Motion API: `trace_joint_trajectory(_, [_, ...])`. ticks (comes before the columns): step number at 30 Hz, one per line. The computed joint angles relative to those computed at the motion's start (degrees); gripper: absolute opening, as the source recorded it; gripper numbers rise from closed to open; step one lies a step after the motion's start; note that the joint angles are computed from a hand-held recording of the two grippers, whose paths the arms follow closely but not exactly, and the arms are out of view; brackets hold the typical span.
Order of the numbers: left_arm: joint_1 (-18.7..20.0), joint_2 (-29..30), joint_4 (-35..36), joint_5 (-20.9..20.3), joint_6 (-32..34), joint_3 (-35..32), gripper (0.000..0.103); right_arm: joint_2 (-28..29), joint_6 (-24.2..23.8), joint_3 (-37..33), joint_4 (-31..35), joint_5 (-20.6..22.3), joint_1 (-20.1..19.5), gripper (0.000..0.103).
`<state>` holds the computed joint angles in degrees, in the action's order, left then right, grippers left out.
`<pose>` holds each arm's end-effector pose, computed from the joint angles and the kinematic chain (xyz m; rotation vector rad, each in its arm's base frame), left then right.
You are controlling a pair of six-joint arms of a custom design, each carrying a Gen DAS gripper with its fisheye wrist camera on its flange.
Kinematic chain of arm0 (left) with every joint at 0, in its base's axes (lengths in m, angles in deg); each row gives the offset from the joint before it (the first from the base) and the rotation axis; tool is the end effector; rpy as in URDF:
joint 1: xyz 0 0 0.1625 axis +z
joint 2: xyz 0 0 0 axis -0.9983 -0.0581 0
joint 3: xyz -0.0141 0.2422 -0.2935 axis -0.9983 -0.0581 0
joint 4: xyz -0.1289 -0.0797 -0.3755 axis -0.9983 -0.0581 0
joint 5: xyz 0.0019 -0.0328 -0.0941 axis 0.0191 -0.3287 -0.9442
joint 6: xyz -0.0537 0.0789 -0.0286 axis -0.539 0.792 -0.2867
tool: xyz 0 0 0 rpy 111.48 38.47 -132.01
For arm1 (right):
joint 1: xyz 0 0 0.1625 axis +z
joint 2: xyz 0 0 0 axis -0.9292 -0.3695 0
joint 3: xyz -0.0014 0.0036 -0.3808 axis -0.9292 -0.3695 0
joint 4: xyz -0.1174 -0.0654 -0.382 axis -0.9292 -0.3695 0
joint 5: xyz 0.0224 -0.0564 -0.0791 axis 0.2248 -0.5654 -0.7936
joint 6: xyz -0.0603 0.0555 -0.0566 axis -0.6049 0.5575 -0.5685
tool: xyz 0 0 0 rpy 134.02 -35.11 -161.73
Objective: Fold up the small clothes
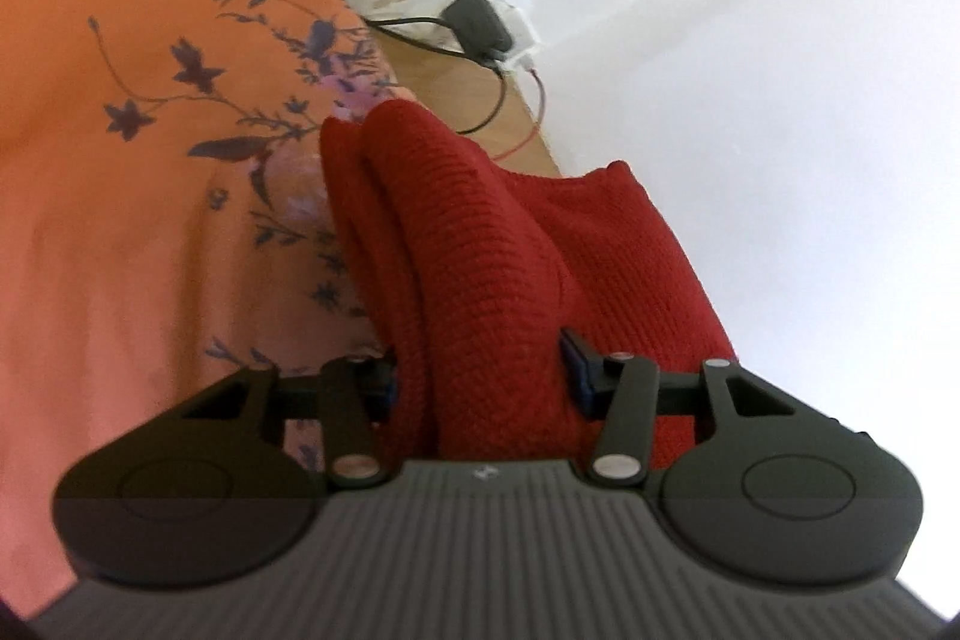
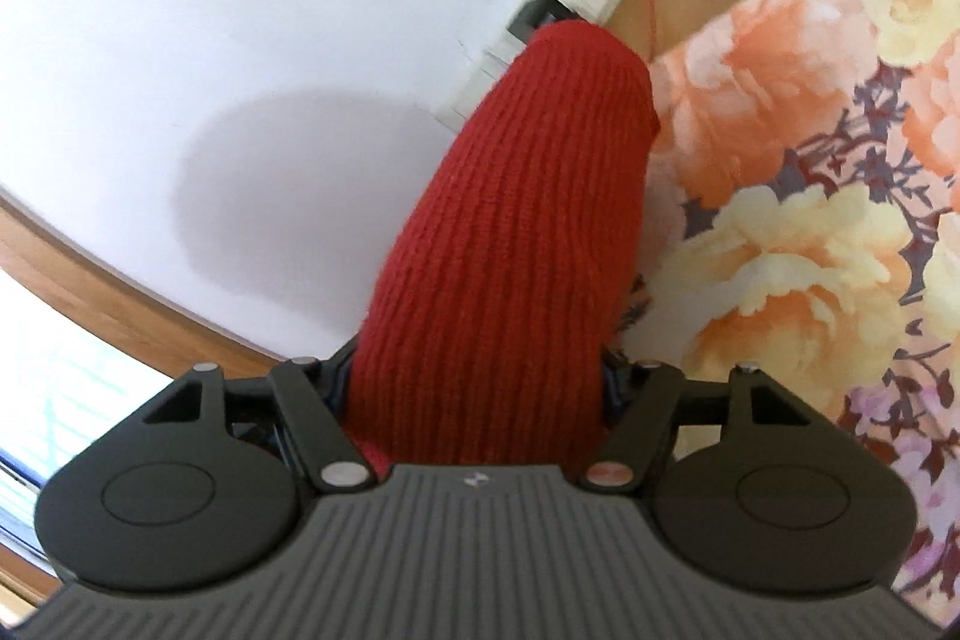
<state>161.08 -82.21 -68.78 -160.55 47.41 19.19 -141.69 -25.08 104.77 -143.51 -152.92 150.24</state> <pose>-0.0913 -0.7587 0.0762 -0.3679 -2.8382 0.5238 0.0600 -0.6021 0.1677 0.2154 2.7436 -1.3745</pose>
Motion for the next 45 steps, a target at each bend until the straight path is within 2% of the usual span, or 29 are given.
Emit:
trace_joint_trajectory(9, [-3.77, -3.16, -6.55, 0.54, -0.38, 8.03, 0.05, -6.07, -1.15, 6.9, -3.2, 1.32, 0.45, 0.073])
trace_joint_trajectory(15, [-6.58, -2.5, -10.37, 0.35, -1.26, 11.25, 0.05, -12.5, -3.92, 11.7, -2.79, 2.82, -0.84, 0.073])
trace_joint_trajectory(22, [-9.28, 1.2, -10.45, 2.75, -2.66, 10.78, 0.05, -21.09, -7.79, 17.53, -0.95, 3.84, -3.98, 0.073])
trace_joint_trajectory(28, [-10.29, 5.04, -11.18, 5.32, -1.69, 9.58, 0.05, -25.37, -9.32, 20.48, 0.53, 5.25, -8.3, 0.073])
trace_joint_trajectory(31, [-10.96, 6.63, -13.36, 8.24, 0.68, 9.96, 0.05, -26.55, -9.28, 21.42, 1.43, 7.07, -11.47, 0.073])
trace_joint_trajectory(36, [-11.7, 8.11, -15.38, 12.28, 2.19, 10.29, 0.054, -26.36, -9.14, 21.91, 2.5, 6.8, -14.94, 0.073])
trace_joint_trajectory(41, [-12.85, 8.04, -17.28, 15.5, 1.33, 11.55, 0.06, -24.37, -11.42, 21.71, 2.0, 1.92, -15.91, 0.076])
trace_joint_trajectory(45, [-14.76, 6.81, -18.23, 19.79, 0.91, 13.78, 0.061, -23.5, -11.22, 21.66, 2.06, 2.66, -17.46, 0.078])
